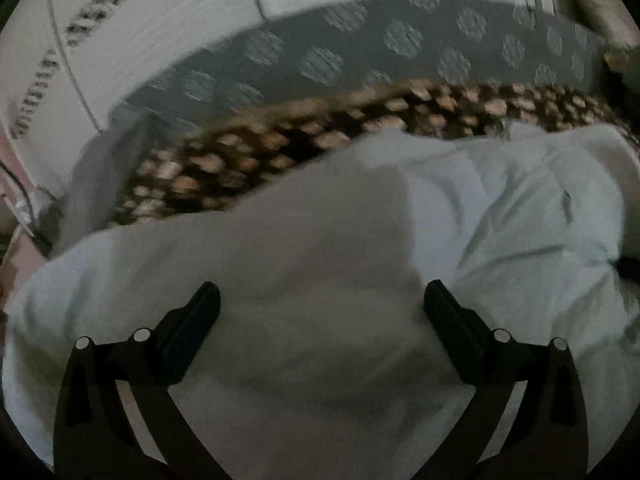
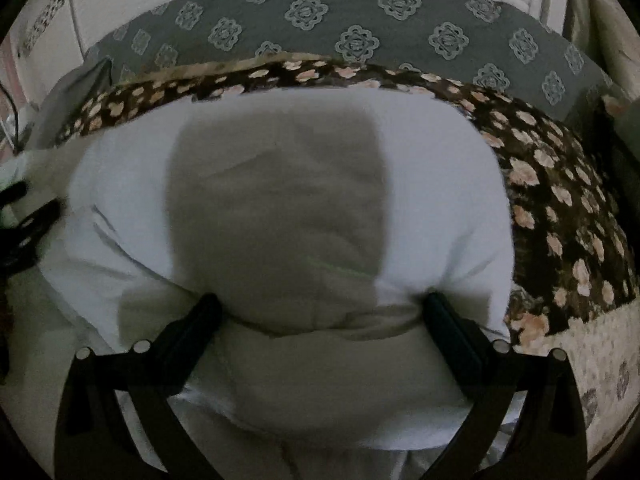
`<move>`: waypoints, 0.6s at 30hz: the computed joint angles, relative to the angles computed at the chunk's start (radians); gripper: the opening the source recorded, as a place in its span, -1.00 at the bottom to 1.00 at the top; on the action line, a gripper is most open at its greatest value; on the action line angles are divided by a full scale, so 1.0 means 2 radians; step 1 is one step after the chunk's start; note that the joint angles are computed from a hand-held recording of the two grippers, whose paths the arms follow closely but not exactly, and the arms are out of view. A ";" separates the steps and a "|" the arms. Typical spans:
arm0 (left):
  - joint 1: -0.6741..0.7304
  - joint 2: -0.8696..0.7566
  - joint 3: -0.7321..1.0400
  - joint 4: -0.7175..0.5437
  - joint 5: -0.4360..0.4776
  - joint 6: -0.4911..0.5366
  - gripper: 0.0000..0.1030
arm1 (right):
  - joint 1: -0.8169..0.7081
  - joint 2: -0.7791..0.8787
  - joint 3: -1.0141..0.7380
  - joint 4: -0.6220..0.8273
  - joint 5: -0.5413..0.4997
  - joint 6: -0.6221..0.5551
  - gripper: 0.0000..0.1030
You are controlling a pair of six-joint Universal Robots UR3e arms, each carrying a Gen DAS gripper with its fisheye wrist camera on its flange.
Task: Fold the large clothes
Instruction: 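Press the garment down with both grippers and smooth it out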
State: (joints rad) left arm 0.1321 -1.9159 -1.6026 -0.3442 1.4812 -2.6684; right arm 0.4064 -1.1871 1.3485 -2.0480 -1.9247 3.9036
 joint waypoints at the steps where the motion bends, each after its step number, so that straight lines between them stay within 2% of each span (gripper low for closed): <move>1: 0.023 0.032 -0.031 0.014 -0.015 0.019 0.94 | -0.002 -0.002 -0.007 0.007 0.002 0.001 0.97; 4: 0.112 0.111 -0.098 0.037 -0.061 0.082 0.94 | 0.013 -0.014 -0.045 0.020 -0.024 0.009 0.97; 6: 0.199 0.155 -0.120 0.016 -0.097 0.111 0.94 | 0.027 -0.017 -0.078 0.038 -0.052 0.011 0.97; 8: 0.280 0.169 -0.117 -0.007 -0.114 0.116 0.94 | 0.043 -0.023 -0.112 0.058 -0.080 0.016 0.97; 14: 0.419 0.140 -0.066 -0.042 -0.084 0.071 0.94 | 0.075 -0.062 -0.149 0.116 -0.116 0.047 0.97; 16: 0.441 0.126 -0.047 -0.058 -0.063 0.066 0.94 | 0.084 -0.074 -0.157 0.139 -0.126 0.050 0.97; 18: 0.442 0.115 -0.046 -0.048 -0.038 0.078 0.94 | 0.091 -0.080 -0.164 0.159 -0.140 0.052 0.97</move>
State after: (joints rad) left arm 1.0167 -1.6852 -1.6937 -0.4394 1.4053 -2.5131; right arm 0.5890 -1.3464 1.0195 -1.7292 -2.2039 4.0079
